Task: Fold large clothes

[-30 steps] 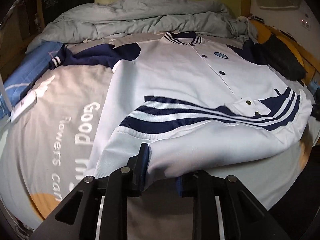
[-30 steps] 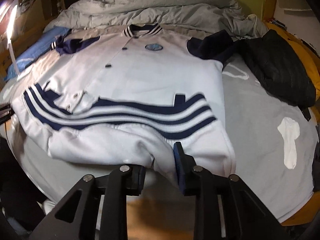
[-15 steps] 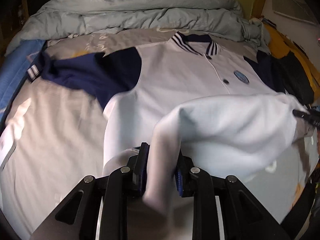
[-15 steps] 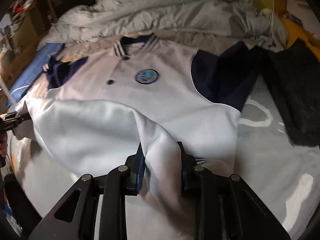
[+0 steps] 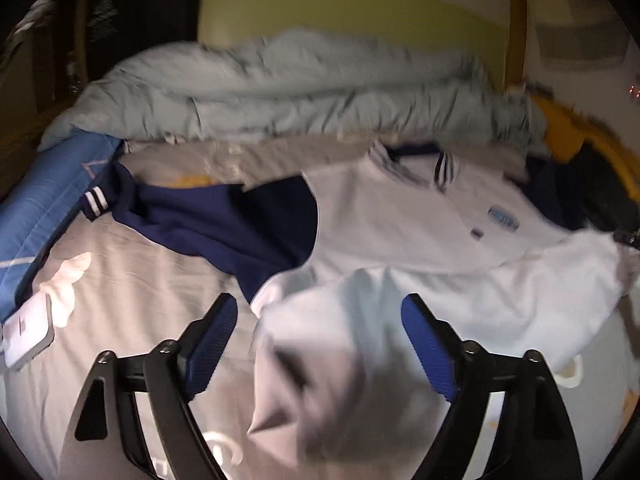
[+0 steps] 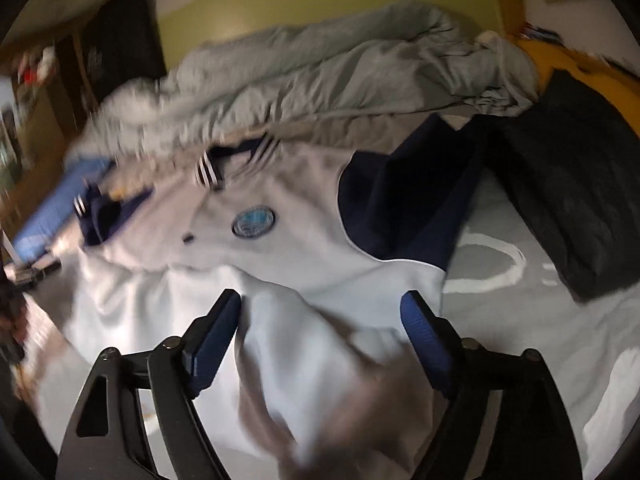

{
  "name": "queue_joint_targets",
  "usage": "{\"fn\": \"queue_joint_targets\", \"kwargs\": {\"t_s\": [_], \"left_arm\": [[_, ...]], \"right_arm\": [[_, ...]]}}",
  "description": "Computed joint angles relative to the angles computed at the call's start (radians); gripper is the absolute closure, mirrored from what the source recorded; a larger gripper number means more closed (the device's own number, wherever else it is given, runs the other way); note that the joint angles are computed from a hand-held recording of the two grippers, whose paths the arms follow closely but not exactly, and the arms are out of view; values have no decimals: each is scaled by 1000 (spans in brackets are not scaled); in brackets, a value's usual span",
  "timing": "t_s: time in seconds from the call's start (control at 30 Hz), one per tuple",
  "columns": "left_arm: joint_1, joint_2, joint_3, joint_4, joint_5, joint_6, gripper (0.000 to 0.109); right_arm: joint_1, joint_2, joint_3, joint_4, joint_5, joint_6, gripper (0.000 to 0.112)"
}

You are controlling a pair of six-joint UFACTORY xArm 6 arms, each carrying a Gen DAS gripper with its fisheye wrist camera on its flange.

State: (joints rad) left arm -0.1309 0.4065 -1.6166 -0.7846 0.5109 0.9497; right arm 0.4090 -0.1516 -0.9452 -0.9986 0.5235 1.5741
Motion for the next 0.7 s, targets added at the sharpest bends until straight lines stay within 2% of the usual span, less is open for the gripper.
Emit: {"fn": "queue_joint_targets", "kwargs": {"t_s": [0.07,0.2,0.3,0.37,0.4,0.43,0.47,0.5,0.53,0.57,0.63,0.7], "left_arm": [[32,-34,31,-98,53,62,22],[75,-34,42,-114,133,41,21],[87,7,24,-100,180,-3,21],[99,32,3,-130,241,16,21],[106,47,-5,-175,282,74,36],[106,55,-5,-185,280,109,56],[103,63,-8,-174,270,106,88],[109,75,-25,-183,296,93,98],[118,72,-24,-233,310,103,101],[117,59,-12,-266,290,124,101],[100,28,15,-326,185,177,101],[91,41,-7,-308,142,130,101]], "right_arm": [[10,-70,54,-91,18,137,27],[33,-194,172,-278,2,403,20],[41,-221,215,-344,-38,458,20],[35,-197,204,-317,-91,372,21],[38,-177,191,-277,-103,305,26],[47,-161,182,-230,-95,241,34],[63,-144,171,-186,-62,183,58],[76,-127,157,-146,-28,137,94],[83,-114,147,-115,-4,109,103],[85,-112,146,-122,15,122,104],[86,-119,128,-210,75,196,105],[47,-112,86,-246,81,226,106]]}}
